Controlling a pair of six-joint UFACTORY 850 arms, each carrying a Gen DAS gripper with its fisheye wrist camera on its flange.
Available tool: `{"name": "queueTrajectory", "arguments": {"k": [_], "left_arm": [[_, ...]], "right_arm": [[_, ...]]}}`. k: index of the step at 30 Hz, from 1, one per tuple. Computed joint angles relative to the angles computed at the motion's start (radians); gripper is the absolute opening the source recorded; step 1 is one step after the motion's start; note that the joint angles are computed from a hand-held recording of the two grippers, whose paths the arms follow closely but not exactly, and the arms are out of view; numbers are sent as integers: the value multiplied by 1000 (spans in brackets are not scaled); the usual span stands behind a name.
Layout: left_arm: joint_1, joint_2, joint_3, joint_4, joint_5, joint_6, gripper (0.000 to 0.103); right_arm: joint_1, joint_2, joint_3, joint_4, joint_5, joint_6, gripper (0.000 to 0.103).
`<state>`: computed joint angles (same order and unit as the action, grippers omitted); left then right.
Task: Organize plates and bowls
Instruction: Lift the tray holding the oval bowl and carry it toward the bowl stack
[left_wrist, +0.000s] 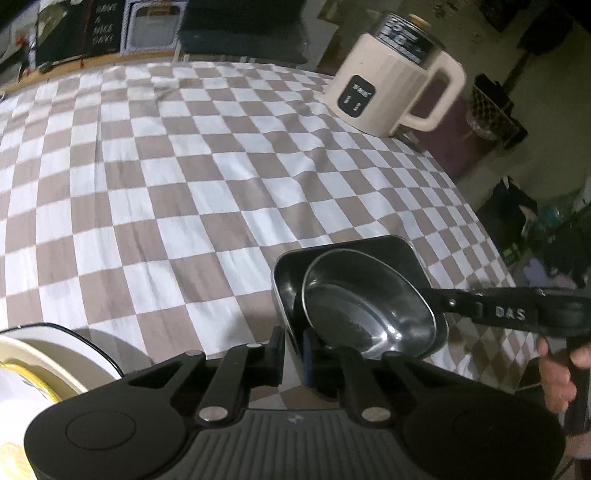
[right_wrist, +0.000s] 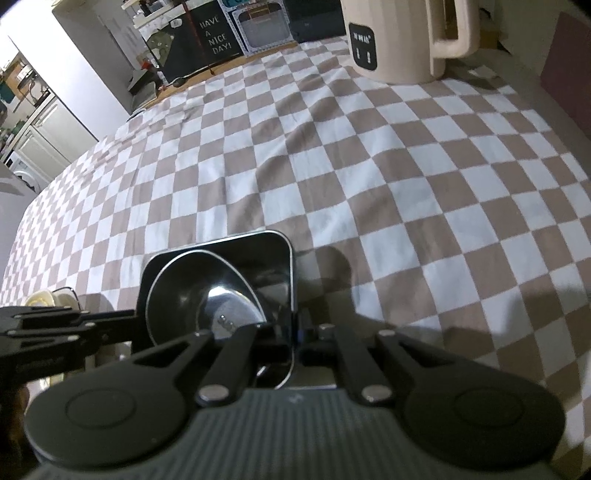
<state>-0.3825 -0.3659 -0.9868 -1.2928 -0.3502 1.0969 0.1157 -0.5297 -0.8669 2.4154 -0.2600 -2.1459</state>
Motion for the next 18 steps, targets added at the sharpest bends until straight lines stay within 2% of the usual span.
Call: {"name": "queueTrajectory", "arguments": {"k": [3,8,11,13,15,18], "left_arm": [[3,-4,-1,-14,-6,-4,10],[5,-1,2,-50,-12,30,11],[3,-2,2,-47,-10,26,11],[3,-2,2,-45,-11,24,11],[3,-2,1,-43,-11,22,11],[3,-3,0,-38,-10,20,11]], "right_arm": [[-10,12,12,-48,-26,39,6],[-43,10,12,-264,-45,202,12],[-72,18,29,-306,-87,251,13],[-86,29,46,-282,-121,225,11],[-91,41,58,-257,-132,193,0],[-77,31,45,-246,-60,199,0]]}}
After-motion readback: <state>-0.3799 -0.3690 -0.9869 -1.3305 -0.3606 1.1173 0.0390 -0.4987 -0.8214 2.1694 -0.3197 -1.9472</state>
